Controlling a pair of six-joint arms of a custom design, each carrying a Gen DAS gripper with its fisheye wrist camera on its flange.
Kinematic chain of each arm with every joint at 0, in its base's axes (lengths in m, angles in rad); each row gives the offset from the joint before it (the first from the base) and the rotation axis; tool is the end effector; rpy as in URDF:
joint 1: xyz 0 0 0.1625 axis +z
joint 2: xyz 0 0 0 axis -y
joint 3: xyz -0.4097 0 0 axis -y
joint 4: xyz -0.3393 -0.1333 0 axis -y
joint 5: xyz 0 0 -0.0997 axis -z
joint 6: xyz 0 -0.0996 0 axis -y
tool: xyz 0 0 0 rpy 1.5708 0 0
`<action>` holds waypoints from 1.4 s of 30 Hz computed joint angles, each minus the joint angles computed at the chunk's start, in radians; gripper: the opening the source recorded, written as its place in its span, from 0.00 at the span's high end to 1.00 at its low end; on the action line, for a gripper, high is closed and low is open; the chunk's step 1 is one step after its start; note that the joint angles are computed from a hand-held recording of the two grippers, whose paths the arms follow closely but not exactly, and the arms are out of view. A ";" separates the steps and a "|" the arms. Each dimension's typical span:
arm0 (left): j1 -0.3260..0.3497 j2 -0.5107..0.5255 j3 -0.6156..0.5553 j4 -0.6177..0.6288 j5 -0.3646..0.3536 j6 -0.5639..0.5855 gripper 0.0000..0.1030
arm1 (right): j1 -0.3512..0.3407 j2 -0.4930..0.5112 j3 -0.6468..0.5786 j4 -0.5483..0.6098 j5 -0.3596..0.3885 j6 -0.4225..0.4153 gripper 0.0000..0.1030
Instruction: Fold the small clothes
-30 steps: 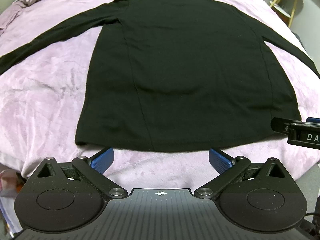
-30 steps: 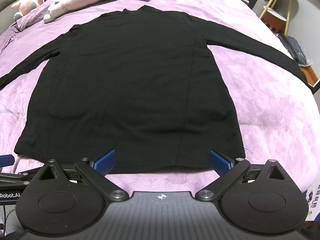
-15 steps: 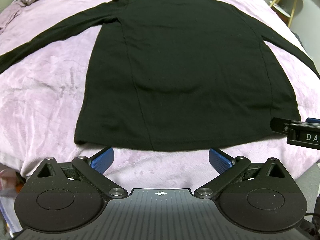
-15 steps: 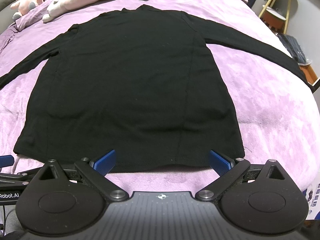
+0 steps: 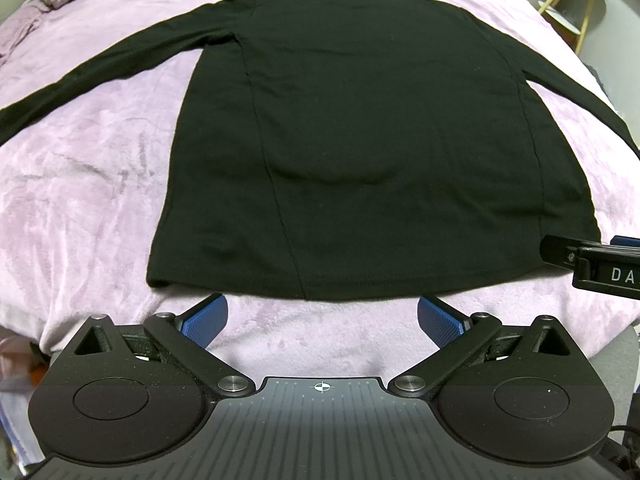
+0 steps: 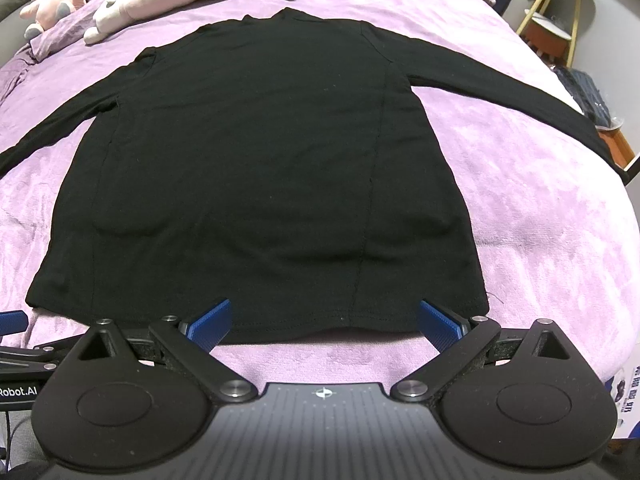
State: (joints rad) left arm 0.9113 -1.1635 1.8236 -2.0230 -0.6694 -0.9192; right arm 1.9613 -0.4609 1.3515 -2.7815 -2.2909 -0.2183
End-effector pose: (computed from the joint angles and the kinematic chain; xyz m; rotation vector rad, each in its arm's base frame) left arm -0.1485 -0.5366 0.2496 -0.1823 2.2911 -0.6199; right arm 0.3284 -0.6202 0.0412 0.5831 -2.3452 0.4661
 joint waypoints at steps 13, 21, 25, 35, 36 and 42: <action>0.012 -0.001 -0.020 0.008 -0.018 0.012 0.00 | -0.003 -0.001 0.002 0.009 -0.003 0.007 0.04; 0.020 0.001 -0.026 -0.001 -0.030 0.025 0.00 | -0.007 0.001 -0.009 0.033 -0.002 0.020 0.04; 0.027 0.004 -0.028 -0.018 -0.040 0.044 0.00 | -0.009 0.004 -0.023 0.054 -0.001 0.029 0.04; 0.040 0.021 -0.048 -0.027 -0.053 0.078 0.00 | -0.021 0.009 -0.047 0.094 0.012 0.046 0.04; 0.041 0.023 -0.050 -0.027 -0.054 0.079 0.00 | -0.023 0.009 -0.049 0.096 0.015 0.047 0.04; 0.051 0.032 -0.044 -0.113 -0.033 0.128 0.00 | -0.069 -0.020 -0.036 0.042 0.141 0.025 0.04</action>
